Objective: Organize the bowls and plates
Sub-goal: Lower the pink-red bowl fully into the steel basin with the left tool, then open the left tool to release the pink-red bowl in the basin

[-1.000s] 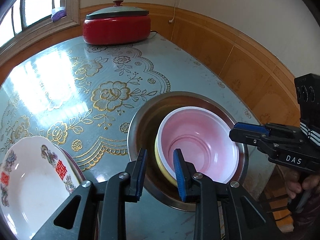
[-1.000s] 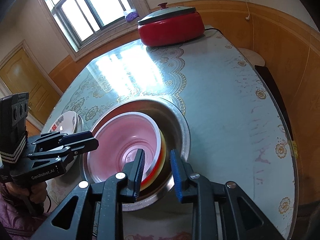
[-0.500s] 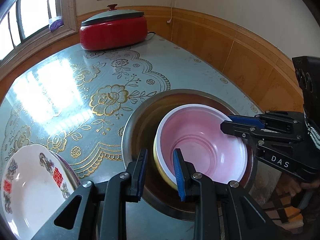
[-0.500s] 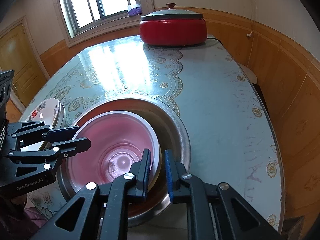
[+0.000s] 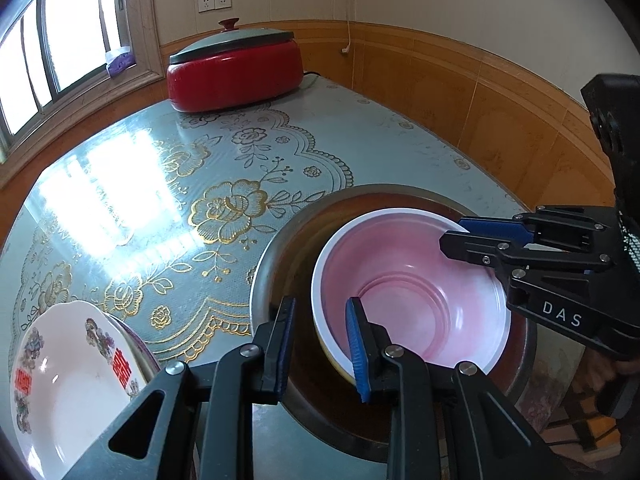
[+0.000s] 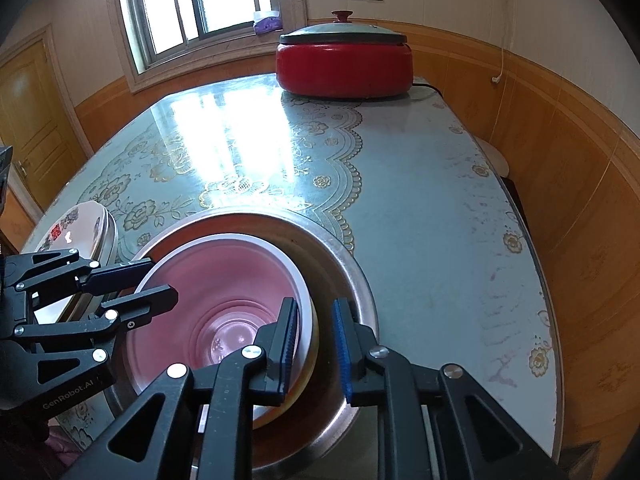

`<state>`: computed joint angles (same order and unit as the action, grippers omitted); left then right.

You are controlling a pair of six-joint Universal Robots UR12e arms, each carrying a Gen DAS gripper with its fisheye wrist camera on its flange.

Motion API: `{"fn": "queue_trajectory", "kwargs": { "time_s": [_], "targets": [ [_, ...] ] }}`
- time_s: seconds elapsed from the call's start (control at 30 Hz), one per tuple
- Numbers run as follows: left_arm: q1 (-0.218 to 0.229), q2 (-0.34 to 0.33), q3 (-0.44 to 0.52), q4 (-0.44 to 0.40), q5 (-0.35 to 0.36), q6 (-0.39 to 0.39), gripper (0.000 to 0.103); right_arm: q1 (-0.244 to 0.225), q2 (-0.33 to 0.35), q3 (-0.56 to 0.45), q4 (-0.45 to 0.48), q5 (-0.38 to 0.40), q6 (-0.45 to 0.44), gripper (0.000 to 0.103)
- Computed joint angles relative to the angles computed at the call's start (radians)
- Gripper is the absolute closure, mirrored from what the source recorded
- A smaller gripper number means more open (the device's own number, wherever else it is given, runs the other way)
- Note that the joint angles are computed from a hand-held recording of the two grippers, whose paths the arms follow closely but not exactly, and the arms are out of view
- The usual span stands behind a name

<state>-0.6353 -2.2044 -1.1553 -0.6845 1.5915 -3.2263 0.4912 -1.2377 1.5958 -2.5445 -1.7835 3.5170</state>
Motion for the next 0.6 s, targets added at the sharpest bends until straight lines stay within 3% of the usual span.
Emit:
{"fn": "queue_trajectory", "kwargs": {
  "time_s": [0.13, 0.4, 0.47, 0.6],
  "targets": [
    [0.011, 0.006, -0.007, 0.001, -0.053, -0.020, 0.074, 0.001, -0.003, 0.005, -0.011, 0.013, 0.002, 0.075],
    [0.024, 0.033, -0.047, 0.056, -0.086, -0.058, 0.068, -0.003, -0.028, 0.041, -0.078, 0.025, 0.057, 0.074],
    [0.027, 0.040, -0.057, 0.071, -0.082, -0.070, 0.061, 0.000, -0.036, 0.052, -0.101, 0.001, 0.076, 0.073],
    [0.035, 0.054, -0.073, 0.083, -0.085, -0.106, 0.060, -0.008, -0.055, 0.074, -0.106, -0.015, 0.127, 0.073]
  ]
}}
